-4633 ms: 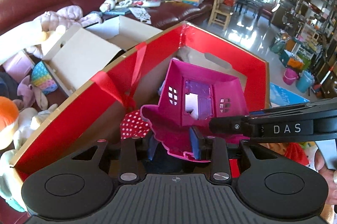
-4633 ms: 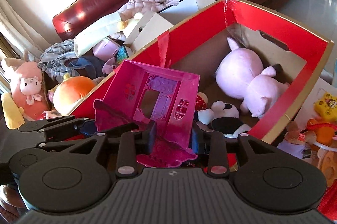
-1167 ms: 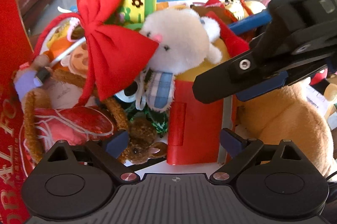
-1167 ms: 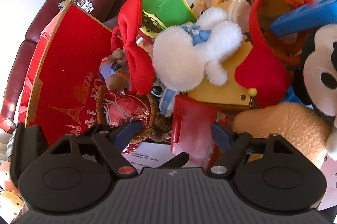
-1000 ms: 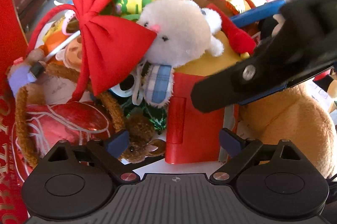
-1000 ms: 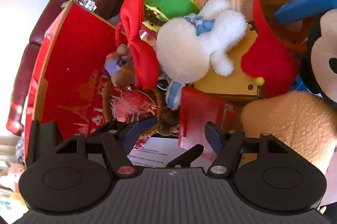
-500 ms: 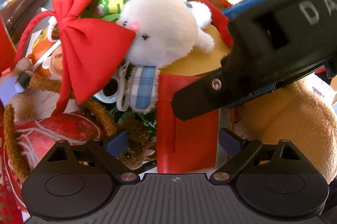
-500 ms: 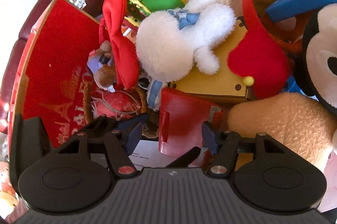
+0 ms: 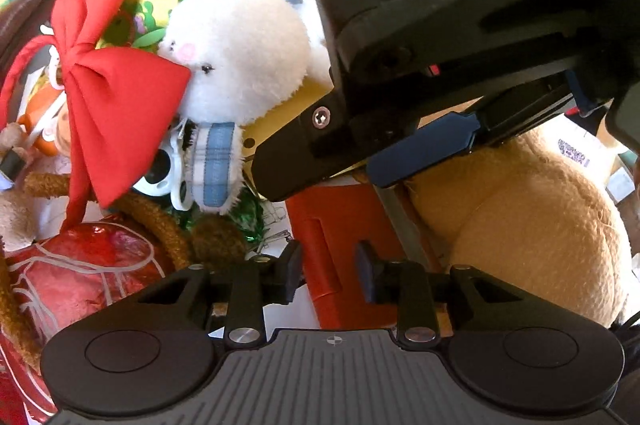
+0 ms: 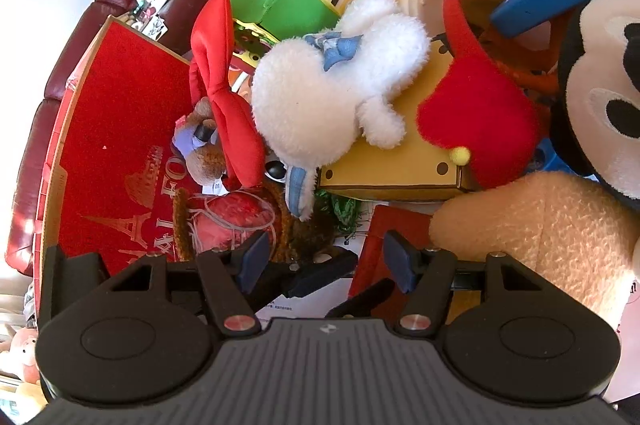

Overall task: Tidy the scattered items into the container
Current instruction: 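Lower the right gripper onto the red case while the left gripper approaches it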

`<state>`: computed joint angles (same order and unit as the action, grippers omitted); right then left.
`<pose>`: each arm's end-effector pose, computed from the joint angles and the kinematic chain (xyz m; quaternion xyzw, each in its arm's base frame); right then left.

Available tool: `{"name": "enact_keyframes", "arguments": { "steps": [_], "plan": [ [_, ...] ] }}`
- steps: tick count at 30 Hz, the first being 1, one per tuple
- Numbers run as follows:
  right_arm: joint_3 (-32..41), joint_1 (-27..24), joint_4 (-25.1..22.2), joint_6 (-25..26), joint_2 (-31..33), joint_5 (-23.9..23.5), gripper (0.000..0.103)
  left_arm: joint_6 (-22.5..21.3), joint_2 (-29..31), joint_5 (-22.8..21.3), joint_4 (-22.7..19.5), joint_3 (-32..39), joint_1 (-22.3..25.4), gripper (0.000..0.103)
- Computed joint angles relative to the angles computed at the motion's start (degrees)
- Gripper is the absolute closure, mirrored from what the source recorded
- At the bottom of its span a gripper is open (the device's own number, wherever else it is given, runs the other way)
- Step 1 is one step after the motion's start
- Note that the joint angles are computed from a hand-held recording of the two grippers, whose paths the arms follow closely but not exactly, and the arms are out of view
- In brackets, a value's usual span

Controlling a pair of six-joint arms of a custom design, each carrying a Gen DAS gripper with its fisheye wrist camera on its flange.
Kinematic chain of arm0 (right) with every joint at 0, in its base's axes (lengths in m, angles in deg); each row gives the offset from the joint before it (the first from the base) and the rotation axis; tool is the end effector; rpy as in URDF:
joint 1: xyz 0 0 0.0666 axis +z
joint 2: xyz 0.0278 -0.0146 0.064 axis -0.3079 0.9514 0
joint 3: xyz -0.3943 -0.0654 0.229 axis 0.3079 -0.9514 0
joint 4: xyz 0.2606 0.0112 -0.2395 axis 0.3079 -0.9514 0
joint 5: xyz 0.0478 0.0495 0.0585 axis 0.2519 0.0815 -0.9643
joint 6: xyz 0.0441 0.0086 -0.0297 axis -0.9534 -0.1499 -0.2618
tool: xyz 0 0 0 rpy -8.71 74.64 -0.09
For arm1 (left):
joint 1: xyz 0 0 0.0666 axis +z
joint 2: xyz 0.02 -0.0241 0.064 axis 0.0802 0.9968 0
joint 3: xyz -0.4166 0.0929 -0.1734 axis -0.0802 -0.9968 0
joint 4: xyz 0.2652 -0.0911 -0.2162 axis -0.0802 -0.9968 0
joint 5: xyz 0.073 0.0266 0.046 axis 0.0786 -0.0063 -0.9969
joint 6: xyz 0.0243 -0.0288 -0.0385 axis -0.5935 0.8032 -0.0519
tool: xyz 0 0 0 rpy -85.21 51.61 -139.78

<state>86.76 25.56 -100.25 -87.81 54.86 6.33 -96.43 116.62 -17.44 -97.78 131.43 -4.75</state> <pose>0.2873 0.2592 0.4285 0.3572 0.8707 0.2253 0.2522 0.3866 -0.0828 0.3443 0.5312 0.7974 -0.2111 0.1933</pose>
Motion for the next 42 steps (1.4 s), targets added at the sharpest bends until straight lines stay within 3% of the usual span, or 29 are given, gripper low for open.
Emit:
{"name": "enact_keyframes", "arguments": {
  "steps": [2, 6, 8, 9, 10, 16, 20, 25, 28, 31, 34, 35, 37, 42],
  "plan": [
    [0.0, 0.0, 0.1, 0.2, 0.0, 0.1, 0.035, 0.1, 0.8, -0.9, -1.3, 0.5, -0.5, 0.036],
    [0.0, 0.1, 0.1, 0.5, 0.0, -0.1, 0.031, 3.8, 1.1, -2.9, 1.1, -0.5, -1.0, 0.024],
    [0.2, 0.3, -0.5, 0.7, 0.0, 0.2, 0.03, 4.5, 1.0, -3.4, 1.2, -0.5, -1.3, 0.028],
    [0.3, 0.4, -0.9, 0.7, 0.1, 0.4, 0.03, 4.2, 0.9, -3.2, 1.0, -0.5, -1.3, 0.047],
    [0.3, 0.3, -0.9, 0.7, 0.1, 0.3, 0.03, 3.3, 1.0, -2.6, -0.4, -0.1, -1.1, 0.055],
    [1.4, 0.4, -2.0, 1.6, 0.7, -0.5, 0.026, 1.5, 2.5, -0.8, -6.5, 2.9, 2.4, 0.076],
    [4.1, 0.8, -6.3, 4.4, 2.8, -1.1, 0.022, -0.4, 2.3, -0.7, -8.9, 3.3, 4.1, 0.079],
    [7.7, 0.3, -9.3, 6.3, 6.7, -5.0, 0.021, 1.2, 4.9, 1.6, -12.6, 5.5, 5.8, 0.079],
    [10.5, 0.0, -13.7, 7.0, 9.7, -6.5, 0.018, 0.8, 5.4, 2.4, -13.3, 6.0, 6.5, 0.073],
    [14.3, 0.6, -23.0, 9.6, 12.6, -5.4, 0.02, 0.3, 5.4, 2.7, -13.3, 6.2, 6.9, 0.068],
    [17.0, 1.0, -31.8, 9.0, 14.5, -3.5, 0.018, -0.7, 5.1, 3.0, -13.1, 6.2, 7.2, 0.056],
    [17.4, 0.8, -33.9, 8.1, 14.9, -3.1, 0.013, -0.9, 5.2, 3.1, -13.3, 6.4, 7.2, 0.051],
    [16.3, 0.3, -33.5, 6.3, 14.3, -3.1, 0.006, -1.2, 5.3, 3.2, -13.5, 6.6, 7.1, 0.049],
    [13.8, -0.9, -26.3, 6.5, 13.8, -5.7, 0.004, -1.7, 5.7, 3.4, -14.2, 7.2, 7.4, 0.047]
  ]
}}
